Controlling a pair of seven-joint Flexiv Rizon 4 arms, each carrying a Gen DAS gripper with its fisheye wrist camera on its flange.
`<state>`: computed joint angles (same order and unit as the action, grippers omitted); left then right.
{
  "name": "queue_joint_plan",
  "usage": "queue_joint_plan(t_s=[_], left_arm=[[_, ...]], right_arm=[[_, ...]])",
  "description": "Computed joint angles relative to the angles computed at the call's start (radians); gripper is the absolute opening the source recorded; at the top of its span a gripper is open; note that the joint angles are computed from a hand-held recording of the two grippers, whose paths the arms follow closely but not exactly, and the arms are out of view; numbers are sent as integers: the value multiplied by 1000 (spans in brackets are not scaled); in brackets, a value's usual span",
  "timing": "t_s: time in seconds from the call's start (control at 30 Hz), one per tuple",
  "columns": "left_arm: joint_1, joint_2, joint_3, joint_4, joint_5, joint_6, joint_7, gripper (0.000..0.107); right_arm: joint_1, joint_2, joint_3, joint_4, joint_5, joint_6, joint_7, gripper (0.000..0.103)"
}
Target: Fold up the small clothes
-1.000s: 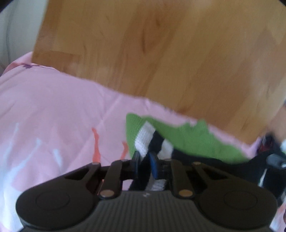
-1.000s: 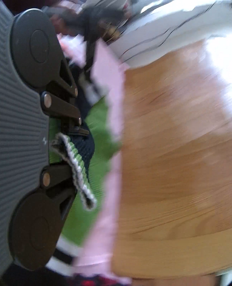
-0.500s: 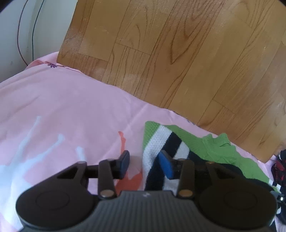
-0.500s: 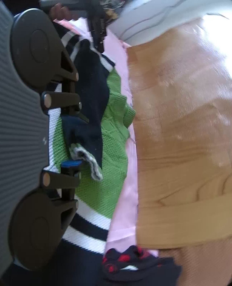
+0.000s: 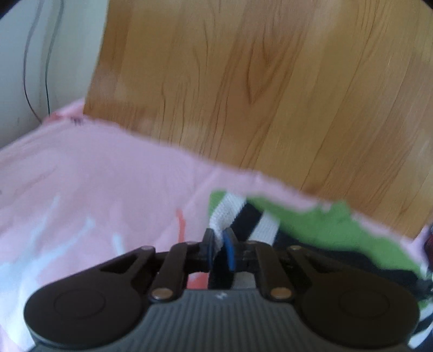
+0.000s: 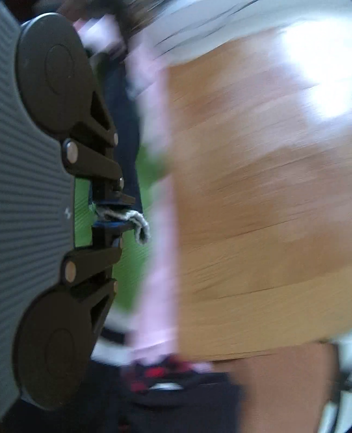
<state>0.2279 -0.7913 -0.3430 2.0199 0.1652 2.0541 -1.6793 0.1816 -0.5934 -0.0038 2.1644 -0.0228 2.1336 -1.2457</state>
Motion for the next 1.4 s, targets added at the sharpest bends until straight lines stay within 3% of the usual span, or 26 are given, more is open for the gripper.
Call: queue_joint_plan(t_s=[0.03,0.07,0.13,0.2,0.27,0.33,0.4,0.5,0.67,0.73,0.83,0.9,0.93,1.03,1.1,1.2,1.3,1.4], left_arm=[[-11,2,12,2,-9,13,-3,15],[-17,5,23,7,-13,28,-7,16],[-50,21,60,11,-41,23,-6,29],[-80,38,94,28,-75,56,-25,30],[-58,46,79,49,-52,126,-63,30],[-6,47,33,58,38,170,-97,30],[55,40,-28,48,162,155,-108,35],[86,27,-79,24,261,95,-78,36],[75,14,-99,-3,211,-57,-3,36],[26,8,-49,-9,152,-42,38,36],[45,-10,-73,-2,140,-27,61,38],[32,-8,-63,6,127,-12,83,41],[29,-8,-59,9,125,-7,94,44],[-2,-6,-35,8,102,4,118,46],[-9,-1,-31,15,94,9,124,46],[-13,-2,-29,14,85,9,132,46],[-21,0,-22,17,79,14,140,48],[-16,-2,-27,16,83,12,147,51]], right_arm=[[36,-13,-33,-9,37,-58,-9,16],[51,-6,-33,-8,98,-51,-13,24],[78,-13,-57,15,129,23,13,27],[128,-5,-91,34,210,75,-4,32],[173,-2,-115,37,285,105,-19,32],[166,24,-91,50,286,131,-26,32],[126,32,-49,43,222,130,-27,32],[49,34,34,23,79,105,8,32],[-112,-53,182,-91,-233,-42,151,32],[-136,-94,189,-150,-306,-119,220,24],[-65,-143,122,-207,-134,-70,193,10],[-131,-163,153,-197,-203,-21,347,10],[-148,-166,163,-193,-213,-13,358,11],[-44,-116,74,-121,-120,31,280,22],[27,-89,26,-58,-60,103,204,37],[113,-77,-15,-14,27,165,97,39],[141,-77,-18,-13,73,128,57,40],[75,-81,34,-28,37,104,101,40]])
